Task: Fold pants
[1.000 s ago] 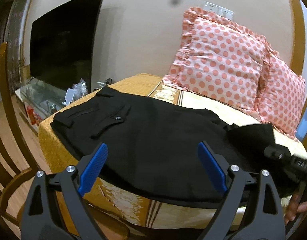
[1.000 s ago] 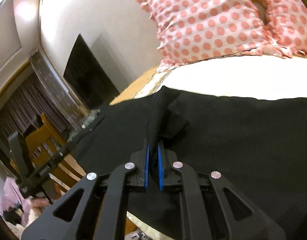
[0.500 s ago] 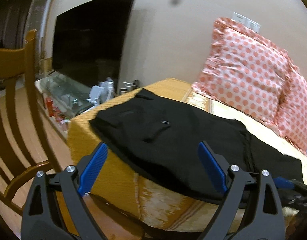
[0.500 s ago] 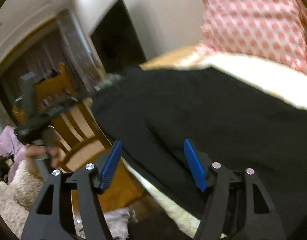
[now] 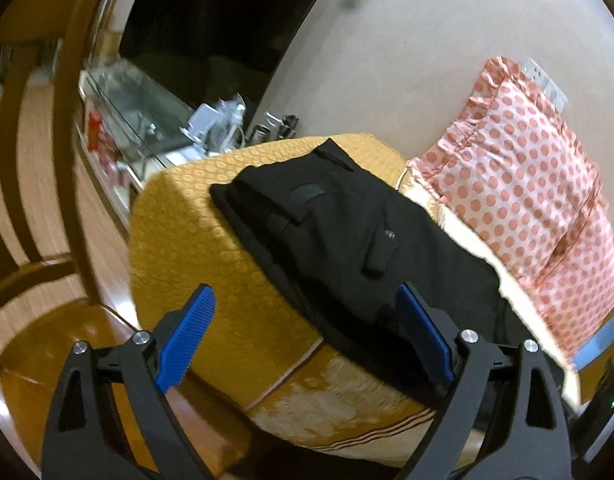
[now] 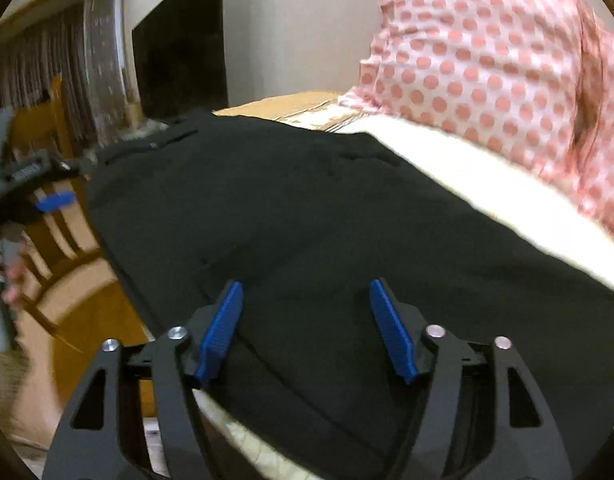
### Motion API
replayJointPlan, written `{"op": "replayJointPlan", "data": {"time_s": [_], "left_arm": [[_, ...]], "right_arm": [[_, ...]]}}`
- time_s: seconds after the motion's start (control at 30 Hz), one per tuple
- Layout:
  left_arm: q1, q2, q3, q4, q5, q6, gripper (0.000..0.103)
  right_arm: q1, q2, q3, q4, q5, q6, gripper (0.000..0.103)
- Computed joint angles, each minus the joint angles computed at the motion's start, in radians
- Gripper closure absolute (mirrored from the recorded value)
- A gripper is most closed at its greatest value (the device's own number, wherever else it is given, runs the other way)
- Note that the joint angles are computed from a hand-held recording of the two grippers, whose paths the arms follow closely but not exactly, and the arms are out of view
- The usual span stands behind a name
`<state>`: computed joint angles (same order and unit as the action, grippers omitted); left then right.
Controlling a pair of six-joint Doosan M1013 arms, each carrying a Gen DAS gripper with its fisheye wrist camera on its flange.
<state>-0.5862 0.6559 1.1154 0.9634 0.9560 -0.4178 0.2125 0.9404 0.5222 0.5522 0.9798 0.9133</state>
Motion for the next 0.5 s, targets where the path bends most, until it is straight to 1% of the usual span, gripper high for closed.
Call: {"op": "replayJointPlan", "data": {"time_s": [0.03, 0.07, 0.13, 0.17, 0.23, 0.3, 0.37, 0.4, 0.47, 0.5], "left_arm": [[0.004, -0.001, 0.002, 0.001, -0.014, -0.006, 0.012], [0.011, -0.001, -0.001, -0.008, -0.026, 0.0, 0.012], [0.022, 0.002, -0.009, -0.039, -0.049, 0.019, 0.012], [0.028, 0.0, -0.004, -0.05, -0.072, 0.015, 0.012], [0.041, -0.008, 0.018, -0.075, -0.146, -0.019, 0.012], [0.053, -0.012, 0.033, -0.102, -0.214, -0.038, 0.012], [0.057, -0.013, 0.038, -0.116, -0.252, -0.041, 0.013], [0.057, -0.009, 0.031, -0.126, -0.255, -0.034, 0.013], [0.057, 0.0, 0.005, -0.159, -0.226, 0.008, 0.013], [0.056, 0.0, 0.003, -0.159, -0.226, 0.003, 0.013]], "right_arm": [[-0.008, 0.011, -0.021, 0.027, 0.029, 0.023, 0.031], [-0.01, 0.015, -0.031, 0.035, 0.04, 0.036, 0.031], [-0.014, 0.011, -0.022, 0.043, 0.035, 0.043, 0.031], [-0.015, 0.006, -0.013, 0.047, 0.029, 0.038, 0.031], [-0.013, -0.016, 0.026, 0.052, 0.015, 0.026, 0.028], [-0.012, -0.012, 0.019, 0.05, 0.016, 0.02, 0.027], [-0.01, -0.009, 0.012, 0.047, 0.019, 0.021, 0.027], [-0.01, -0.005, 0.005, 0.046, 0.022, 0.022, 0.027], [-0.009, -0.001, -0.004, 0.046, 0.026, 0.028, 0.027], [-0.009, 0.011, -0.025, 0.046, 0.036, 0.034, 0.027]]}}
